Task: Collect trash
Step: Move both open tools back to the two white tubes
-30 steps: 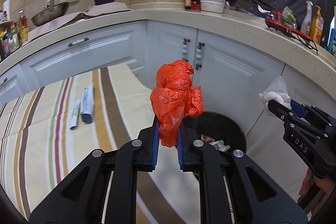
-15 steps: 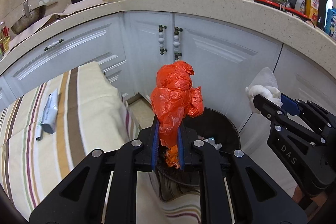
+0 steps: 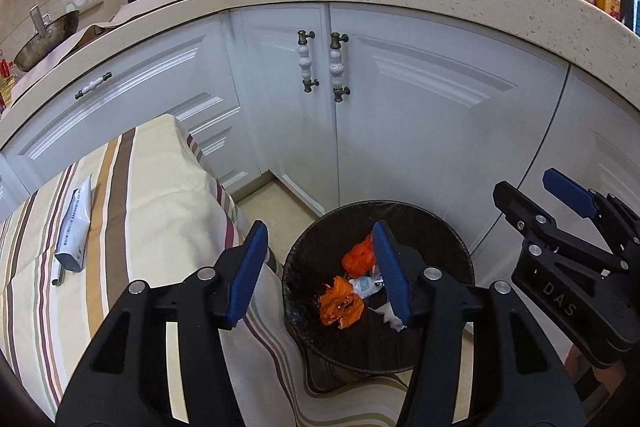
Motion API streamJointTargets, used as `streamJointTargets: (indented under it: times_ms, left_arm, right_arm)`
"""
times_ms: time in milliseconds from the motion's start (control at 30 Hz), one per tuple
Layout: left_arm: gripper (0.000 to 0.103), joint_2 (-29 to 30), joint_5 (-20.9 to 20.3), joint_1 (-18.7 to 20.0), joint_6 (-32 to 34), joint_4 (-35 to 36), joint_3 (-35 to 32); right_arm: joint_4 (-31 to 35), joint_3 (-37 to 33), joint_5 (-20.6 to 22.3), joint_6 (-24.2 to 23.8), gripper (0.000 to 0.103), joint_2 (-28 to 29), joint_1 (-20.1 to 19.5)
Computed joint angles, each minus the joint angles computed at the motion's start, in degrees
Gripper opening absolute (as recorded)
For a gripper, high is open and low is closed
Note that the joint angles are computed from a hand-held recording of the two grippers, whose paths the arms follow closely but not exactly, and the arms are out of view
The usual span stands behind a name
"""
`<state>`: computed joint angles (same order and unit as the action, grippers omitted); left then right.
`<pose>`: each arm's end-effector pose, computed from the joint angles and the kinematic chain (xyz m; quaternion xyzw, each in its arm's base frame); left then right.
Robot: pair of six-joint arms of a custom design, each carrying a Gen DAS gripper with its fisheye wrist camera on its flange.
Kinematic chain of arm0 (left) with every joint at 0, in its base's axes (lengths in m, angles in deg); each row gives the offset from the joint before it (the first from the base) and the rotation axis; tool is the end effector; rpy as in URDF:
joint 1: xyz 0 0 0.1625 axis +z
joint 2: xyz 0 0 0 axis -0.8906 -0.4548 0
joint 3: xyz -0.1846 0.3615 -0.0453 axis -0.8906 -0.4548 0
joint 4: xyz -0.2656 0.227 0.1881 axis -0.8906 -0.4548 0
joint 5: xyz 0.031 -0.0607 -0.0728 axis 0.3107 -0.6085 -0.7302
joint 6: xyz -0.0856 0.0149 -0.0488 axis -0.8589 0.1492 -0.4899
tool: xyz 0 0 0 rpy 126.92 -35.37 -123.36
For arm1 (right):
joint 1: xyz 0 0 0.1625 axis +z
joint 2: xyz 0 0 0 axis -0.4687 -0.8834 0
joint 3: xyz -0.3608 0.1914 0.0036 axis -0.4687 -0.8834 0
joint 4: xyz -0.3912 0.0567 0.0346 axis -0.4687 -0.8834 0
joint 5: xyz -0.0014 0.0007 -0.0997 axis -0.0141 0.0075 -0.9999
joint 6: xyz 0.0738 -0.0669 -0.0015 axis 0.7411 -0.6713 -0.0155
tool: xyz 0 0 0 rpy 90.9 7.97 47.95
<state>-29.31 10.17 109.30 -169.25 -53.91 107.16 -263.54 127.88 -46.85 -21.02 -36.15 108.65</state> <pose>-0.2555 -0.5418 -0.0694 0.4392 0.8299 -0.2466 0.2400 0.0064 -0.4539 0.1216 -0.0611 -0.7413 0.5308 0.4061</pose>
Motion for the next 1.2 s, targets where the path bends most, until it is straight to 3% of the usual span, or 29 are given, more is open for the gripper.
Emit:
streamJointTargets:
  times_ms: [633,1200]
  left_arm:
    - [0.068,-9.61,-2.29,2.01,0.55,-5.77,7.26]
    - [0.074,-21.14,-11.49,10.71,1.59,-9.81,11.18]
  right_arm:
    - [3.76,-4.29,-2.14,-2.45,0.066,1.97,7.41]
    - [22.22,-18.43,1.17,-5.1,0.066,9.17,15.66]
